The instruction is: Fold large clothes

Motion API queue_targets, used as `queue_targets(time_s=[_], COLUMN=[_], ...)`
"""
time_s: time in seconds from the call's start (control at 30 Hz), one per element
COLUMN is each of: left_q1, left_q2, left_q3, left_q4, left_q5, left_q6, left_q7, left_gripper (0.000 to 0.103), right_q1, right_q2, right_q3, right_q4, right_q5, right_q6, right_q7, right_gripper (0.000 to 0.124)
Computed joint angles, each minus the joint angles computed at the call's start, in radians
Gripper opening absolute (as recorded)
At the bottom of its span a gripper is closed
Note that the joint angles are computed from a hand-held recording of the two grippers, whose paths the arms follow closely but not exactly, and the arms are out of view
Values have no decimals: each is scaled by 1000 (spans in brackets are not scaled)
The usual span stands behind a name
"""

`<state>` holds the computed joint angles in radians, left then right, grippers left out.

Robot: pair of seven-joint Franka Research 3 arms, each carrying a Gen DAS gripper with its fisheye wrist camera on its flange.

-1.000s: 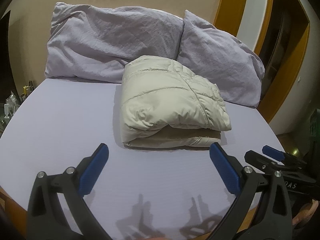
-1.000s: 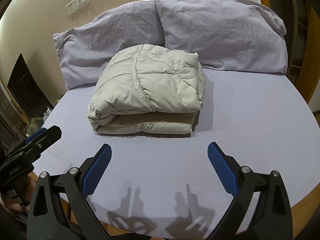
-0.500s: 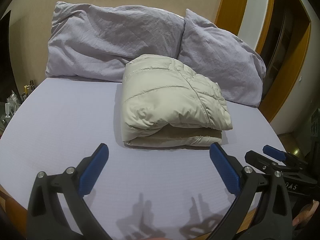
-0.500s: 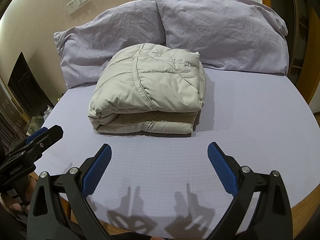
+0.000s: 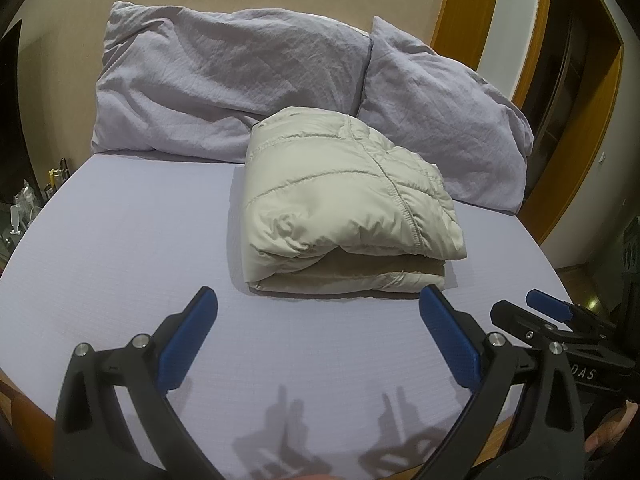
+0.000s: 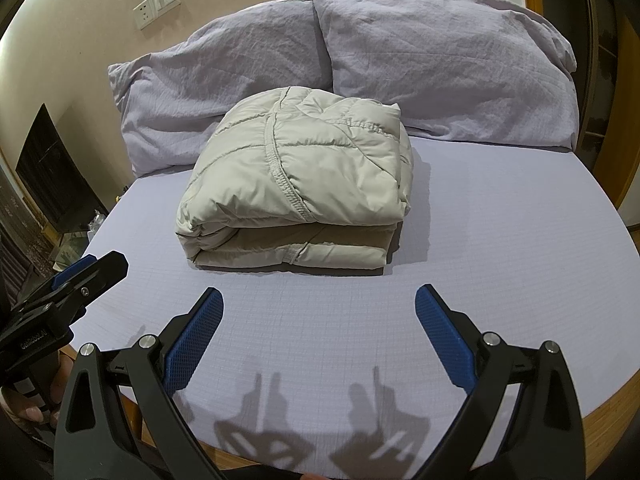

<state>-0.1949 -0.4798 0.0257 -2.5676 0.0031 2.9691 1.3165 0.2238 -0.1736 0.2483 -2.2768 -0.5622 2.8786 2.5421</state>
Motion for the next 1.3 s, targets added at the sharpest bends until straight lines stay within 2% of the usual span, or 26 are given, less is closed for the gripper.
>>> queue_targets(time_s=[1.3], left_q1=[5], left_q2=[8], left_q3=[-6], left_q4=[10], left_q5=[2], left_q6=[-7], left_q7=[-5], left_gripper=[101], right_q1=[-4], right_q2=[-2], right_q3=[1], right_q4=[-6], right_q5=[15], right_q6=[9], right_q7=[-17], right_gripper=[98])
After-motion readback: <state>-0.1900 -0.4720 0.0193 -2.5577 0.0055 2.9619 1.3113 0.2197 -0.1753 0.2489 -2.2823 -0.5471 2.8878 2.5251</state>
